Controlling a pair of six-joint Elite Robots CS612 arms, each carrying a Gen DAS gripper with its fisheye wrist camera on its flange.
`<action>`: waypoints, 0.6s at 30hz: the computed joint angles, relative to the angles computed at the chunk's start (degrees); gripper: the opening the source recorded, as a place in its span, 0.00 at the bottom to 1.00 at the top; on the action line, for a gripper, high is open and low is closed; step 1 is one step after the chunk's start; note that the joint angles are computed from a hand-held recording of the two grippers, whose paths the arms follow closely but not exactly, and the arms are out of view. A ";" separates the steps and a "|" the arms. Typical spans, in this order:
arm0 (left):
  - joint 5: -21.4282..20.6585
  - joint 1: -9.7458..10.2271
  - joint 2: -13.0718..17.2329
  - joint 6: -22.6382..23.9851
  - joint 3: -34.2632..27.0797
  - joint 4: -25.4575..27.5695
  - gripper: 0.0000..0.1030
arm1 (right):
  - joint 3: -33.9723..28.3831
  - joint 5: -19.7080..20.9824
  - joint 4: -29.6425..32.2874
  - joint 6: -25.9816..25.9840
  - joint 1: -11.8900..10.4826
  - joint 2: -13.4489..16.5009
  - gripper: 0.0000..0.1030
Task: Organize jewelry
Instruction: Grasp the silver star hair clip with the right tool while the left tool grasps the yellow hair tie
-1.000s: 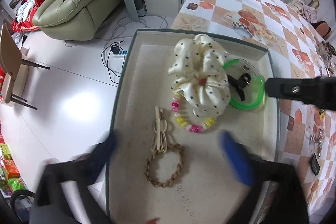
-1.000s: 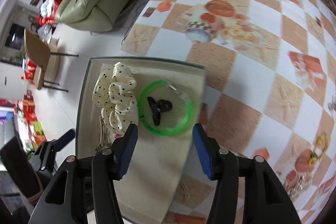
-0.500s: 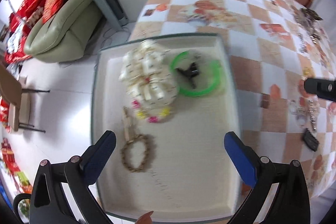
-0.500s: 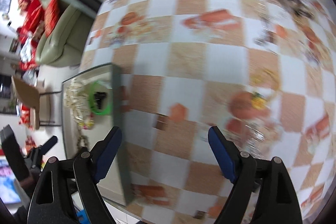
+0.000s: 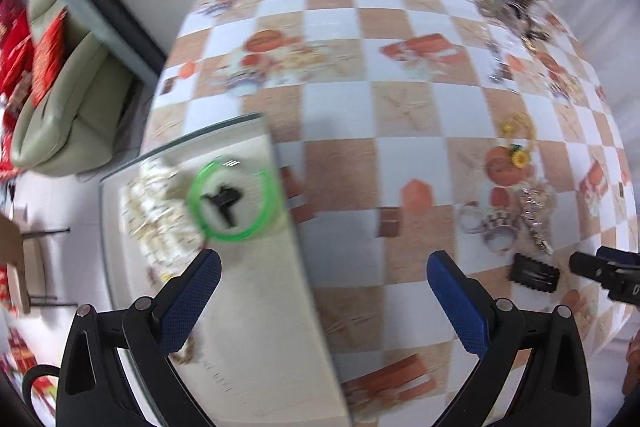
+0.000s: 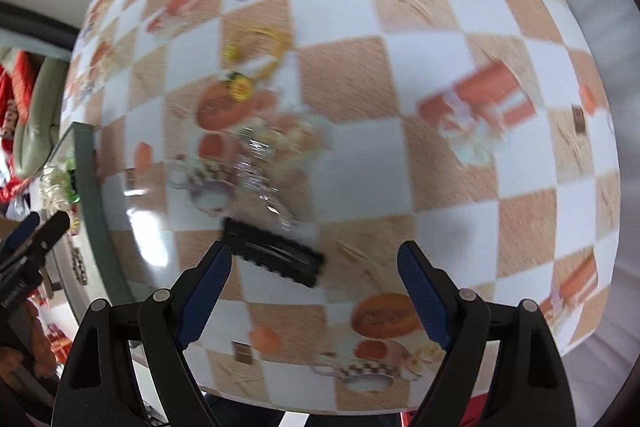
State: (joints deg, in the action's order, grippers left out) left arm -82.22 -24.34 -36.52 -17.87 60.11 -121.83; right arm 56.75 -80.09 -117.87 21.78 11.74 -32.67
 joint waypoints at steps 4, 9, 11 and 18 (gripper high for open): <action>-1.68 -0.49 2.47 1.53 -3.91 1.80 1.00 | 1.62 0.11 -0.80 -0.21 -0.34 -0.52 0.85; -4.94 -0.62 6.19 1.85 -9.87 4.29 1.00 | 2.40 0.44 -2.23 -2.15 -0.25 -0.62 0.85; -5.88 -0.68 7.71 2.07 -12.29 5.12 1.00 | 2.09 0.74 -2.59 -2.89 -0.10 -0.32 0.84; -9.17 -1.10 13.26 4.55 -21.41 8.03 1.00 | -0.06 0.84 -3.23 -4.70 0.47 1.33 0.67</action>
